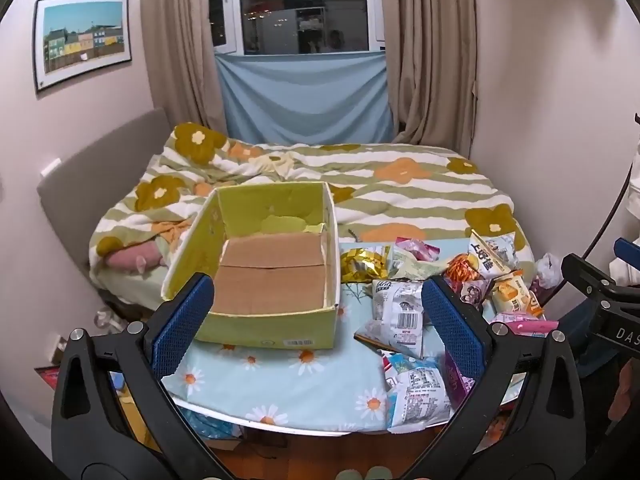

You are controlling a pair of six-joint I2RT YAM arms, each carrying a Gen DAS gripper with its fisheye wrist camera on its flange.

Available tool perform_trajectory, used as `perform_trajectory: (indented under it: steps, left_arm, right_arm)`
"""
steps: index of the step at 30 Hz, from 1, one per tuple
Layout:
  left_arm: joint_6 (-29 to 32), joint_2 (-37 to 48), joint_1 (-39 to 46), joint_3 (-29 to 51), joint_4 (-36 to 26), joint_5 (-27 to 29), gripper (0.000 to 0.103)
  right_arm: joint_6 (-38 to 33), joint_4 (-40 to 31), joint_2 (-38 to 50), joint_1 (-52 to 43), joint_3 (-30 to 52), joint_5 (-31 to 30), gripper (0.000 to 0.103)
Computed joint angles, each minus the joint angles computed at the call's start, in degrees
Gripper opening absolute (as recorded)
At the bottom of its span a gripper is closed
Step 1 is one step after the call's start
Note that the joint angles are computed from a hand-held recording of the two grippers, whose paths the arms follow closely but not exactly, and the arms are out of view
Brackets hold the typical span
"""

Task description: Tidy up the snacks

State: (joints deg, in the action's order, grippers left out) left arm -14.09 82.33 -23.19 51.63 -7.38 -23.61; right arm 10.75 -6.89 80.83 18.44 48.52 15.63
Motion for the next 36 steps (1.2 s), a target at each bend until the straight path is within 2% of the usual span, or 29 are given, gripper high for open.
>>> perform_trajectory:
  steps: [16, 26, 32, 36]
  left_arm:
    - [0.67, 1.5, 0.32, 1.4, -2.05, -0.39, 0.103]
    - [0.75, 2.22, 0.66, 0.78, -0.53, 0.35, 0.103]
    - [0.01, 3.06, 0.95, 2.78, -4.73, 1.83, 0.103]
    - [0.08, 3.1, 0.94, 2.87, -4.84, 1.92, 0.103]
  right_arm:
    - [0.06, 0.15, 1.46, -1.45, 0.93, -2.08, 0.103]
    - [0.34, 0.61, 1.91, -1.52, 0.73, -2.47, 0.103]
    - [0.49, 0.0, 2.07, -1.57, 1.09, -2.81, 0.103]
    - [0.66, 0.0, 2.2, -1.46, 1.15, -2.79, 0.103]
